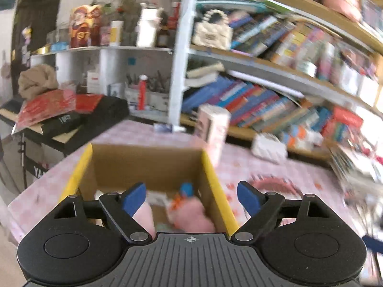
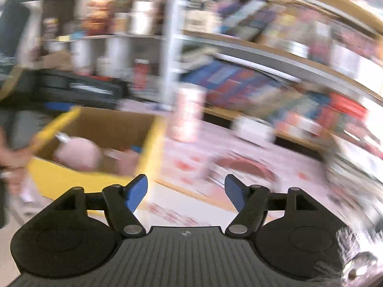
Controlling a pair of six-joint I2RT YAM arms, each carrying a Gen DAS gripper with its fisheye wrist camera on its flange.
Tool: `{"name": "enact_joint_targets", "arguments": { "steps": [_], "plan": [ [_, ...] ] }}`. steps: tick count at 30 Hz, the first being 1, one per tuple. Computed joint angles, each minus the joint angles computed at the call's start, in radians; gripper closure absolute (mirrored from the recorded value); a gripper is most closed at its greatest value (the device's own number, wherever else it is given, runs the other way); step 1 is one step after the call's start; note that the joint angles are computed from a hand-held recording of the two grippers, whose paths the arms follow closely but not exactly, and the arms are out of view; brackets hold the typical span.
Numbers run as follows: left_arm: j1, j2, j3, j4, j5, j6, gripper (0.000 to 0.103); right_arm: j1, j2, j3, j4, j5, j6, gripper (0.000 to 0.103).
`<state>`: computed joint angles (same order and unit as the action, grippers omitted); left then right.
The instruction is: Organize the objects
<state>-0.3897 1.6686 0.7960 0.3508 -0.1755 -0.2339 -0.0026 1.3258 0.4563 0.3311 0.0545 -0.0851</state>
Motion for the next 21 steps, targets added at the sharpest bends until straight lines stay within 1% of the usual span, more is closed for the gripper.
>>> {"name": "enact_joint_targets", "arguments": {
  "steps": [2,3,5,7,8,9,12,14,16,18,21],
  "plan": [
    [-0.049,-0.059,-0.086,0.008,-0.007,0.043,0.014,-0.065,-0.073,-0.059,-0.044,0.029,0.049,0.034],
    [-0.074,-0.085,-0.127,0.017,-0.027,0.058,0.013,-0.089,-0.098,-0.081,-0.06,0.042,0.069,0.035],
    [-0.124,-0.13,-0.211,0.048,-0.063,0.087,0.008,-0.128,-0.157,-0.126,-0.102,0.074,0.127,0.035],
    [-0.16,-0.146,-0.261,0.073,-0.087,0.108,0.006,-0.151,-0.238,-0.174,-0.162,0.098,0.194,0.035],
    [-0.174,-0.147,-0.27,0.063,-0.088,0.11,0.006,-0.147,-0.273,-0.196,-0.191,0.115,0.224,0.035],
    [-0.183,-0.143,-0.274,0.048,-0.083,0.102,0.006,-0.136,-0.324,-0.228,-0.217,0.139,0.243,0.035],
    [-0.217,-0.158,-0.293,0.003,-0.079,0.04,0.006,-0.043,-0.46,-0.289,-0.314,0.267,0.311,0.034],
    [-0.245,-0.168,-0.302,-0.019,-0.088,0.012,0.005,-0.005,-0.526,-0.314,-0.36,0.297,0.324,0.033],
    [-0.289,-0.169,-0.291,-0.054,-0.146,-0.024,0.005,-0.009,-0.533,-0.325,-0.355,0.283,0.303,0.031],
    [-0.338,-0.154,-0.271,-0.092,-0.209,-0.067,0.003,-0.088,-0.52,-0.325,-0.336,0.189,0.256,0.031],
    [-0.434,-0.104,-0.199,-0.208,-0.351,-0.175,0.003,-0.203,-0.438,-0.299,-0.256,0.046,0.147,0.031]
  ]
}}
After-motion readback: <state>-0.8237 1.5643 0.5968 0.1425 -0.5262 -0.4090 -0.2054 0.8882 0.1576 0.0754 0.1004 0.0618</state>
